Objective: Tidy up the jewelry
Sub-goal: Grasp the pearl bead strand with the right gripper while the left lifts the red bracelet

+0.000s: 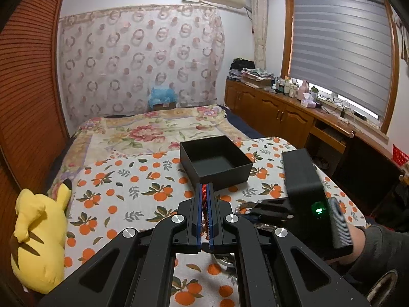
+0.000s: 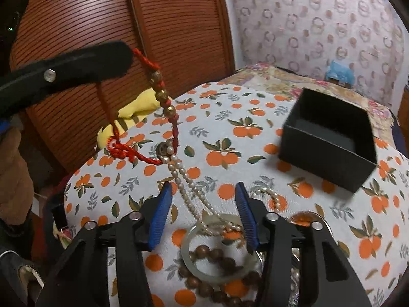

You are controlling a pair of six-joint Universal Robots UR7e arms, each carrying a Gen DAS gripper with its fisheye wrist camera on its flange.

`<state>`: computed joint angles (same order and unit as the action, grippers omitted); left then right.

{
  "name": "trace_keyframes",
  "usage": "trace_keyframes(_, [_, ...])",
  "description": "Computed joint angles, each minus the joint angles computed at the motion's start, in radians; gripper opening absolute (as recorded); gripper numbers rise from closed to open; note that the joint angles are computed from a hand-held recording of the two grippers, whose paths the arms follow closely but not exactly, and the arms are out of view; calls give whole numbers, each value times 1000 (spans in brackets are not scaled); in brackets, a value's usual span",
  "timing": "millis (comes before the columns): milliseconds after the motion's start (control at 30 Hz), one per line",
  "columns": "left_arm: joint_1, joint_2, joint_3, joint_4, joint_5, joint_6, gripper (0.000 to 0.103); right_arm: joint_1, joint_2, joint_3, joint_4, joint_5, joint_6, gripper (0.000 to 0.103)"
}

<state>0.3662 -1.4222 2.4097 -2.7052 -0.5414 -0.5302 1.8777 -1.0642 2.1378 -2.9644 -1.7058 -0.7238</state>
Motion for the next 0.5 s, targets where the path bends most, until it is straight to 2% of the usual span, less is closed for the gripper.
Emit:
trace_keyframes(33, [-2, -5, 1, 5, 2, -3, 3, -1, 2, -3, 7, -4, -4, 34])
trace_keyframes(67, [-2, -7, 2, 8, 4, -5, 3, -2, 3, -5, 16, -6, -7, 20])
trace_keyframes(100, [-3, -13, 4, 13, 5, -7, 3, -1, 3, -5, 15, -10, -11, 13])
trace_keyframes(133, [-2, -14, 5, 20, 8, -13, 3, -2, 0, -2, 8, -11, -14, 10])
trace_keyframes(367, [40, 0, 8, 78, 13, -63, 3, -11, -57, 20, -30, 41, -37, 10])
trace_keyframes(500, [70, 17, 15, 56, -5, -57, 2, -16, -89, 21, -60, 69, -29, 10])
